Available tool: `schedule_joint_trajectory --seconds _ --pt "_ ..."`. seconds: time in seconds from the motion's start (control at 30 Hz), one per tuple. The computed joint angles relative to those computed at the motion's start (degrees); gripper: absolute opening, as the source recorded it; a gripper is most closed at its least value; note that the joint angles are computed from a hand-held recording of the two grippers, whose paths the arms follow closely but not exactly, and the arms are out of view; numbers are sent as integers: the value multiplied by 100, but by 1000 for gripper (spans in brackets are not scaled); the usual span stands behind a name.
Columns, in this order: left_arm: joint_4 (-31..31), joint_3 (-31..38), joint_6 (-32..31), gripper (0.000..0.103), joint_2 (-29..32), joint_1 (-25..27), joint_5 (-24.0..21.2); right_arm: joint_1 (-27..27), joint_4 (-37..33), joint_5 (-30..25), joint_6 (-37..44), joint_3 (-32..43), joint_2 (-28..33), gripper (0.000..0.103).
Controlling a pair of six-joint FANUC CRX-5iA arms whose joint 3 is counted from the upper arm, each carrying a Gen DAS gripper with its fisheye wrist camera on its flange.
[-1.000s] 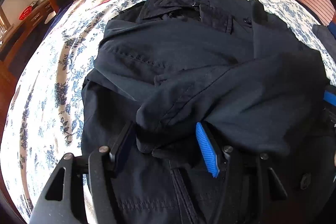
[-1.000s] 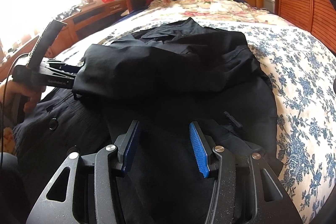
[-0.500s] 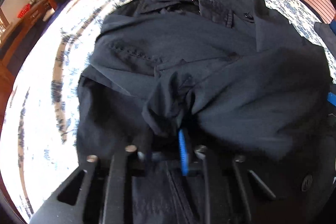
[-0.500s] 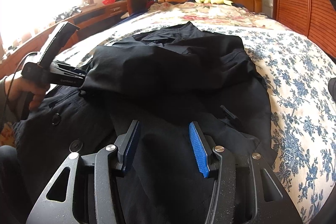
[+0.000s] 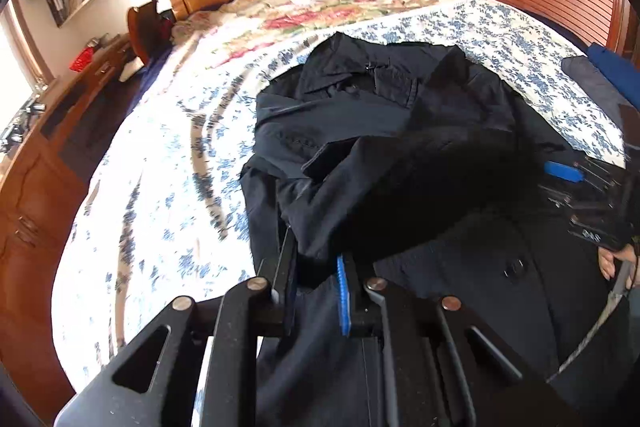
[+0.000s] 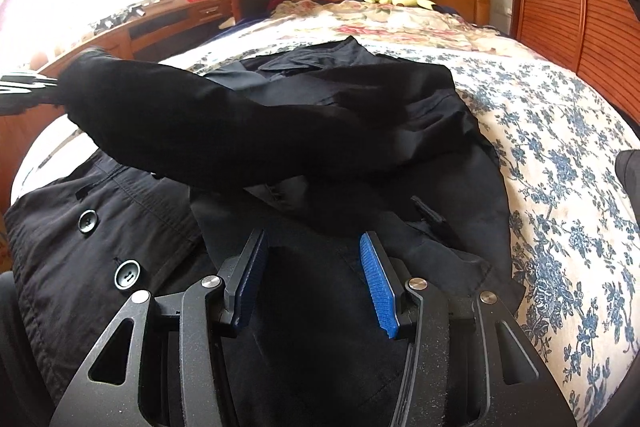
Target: Fold large clothes
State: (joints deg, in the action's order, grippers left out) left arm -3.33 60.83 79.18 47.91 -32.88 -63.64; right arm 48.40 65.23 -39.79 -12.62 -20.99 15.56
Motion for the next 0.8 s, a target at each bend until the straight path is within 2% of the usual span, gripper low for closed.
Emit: schedule_joint_trajectory --seconds 0.13,0.23,0.43,0.57,0.67,0.8 --pt "33 -1594 119 17 -861 -15 791 11 30 -28 48 -1 18 49" --pt "531 -2419 -117 17 -1177 79 1207 23 155 -73 -25 -34 19 49" --pt "1123 -3469 -297 22 -1571 212 1983 29 38 -115 94 21 43 49" --pt "1381 -4036 -551 32 -1859 289 2542 77 -4 -251 166 85 92 49" --pt "2129 -4559 -1087 39 -2040 431 2964 110 -59 -359 247 141 136 49" --pt "2757 -4869 -1547 44 -2091 562 3186 148 -95 -498 274 202 186 49"
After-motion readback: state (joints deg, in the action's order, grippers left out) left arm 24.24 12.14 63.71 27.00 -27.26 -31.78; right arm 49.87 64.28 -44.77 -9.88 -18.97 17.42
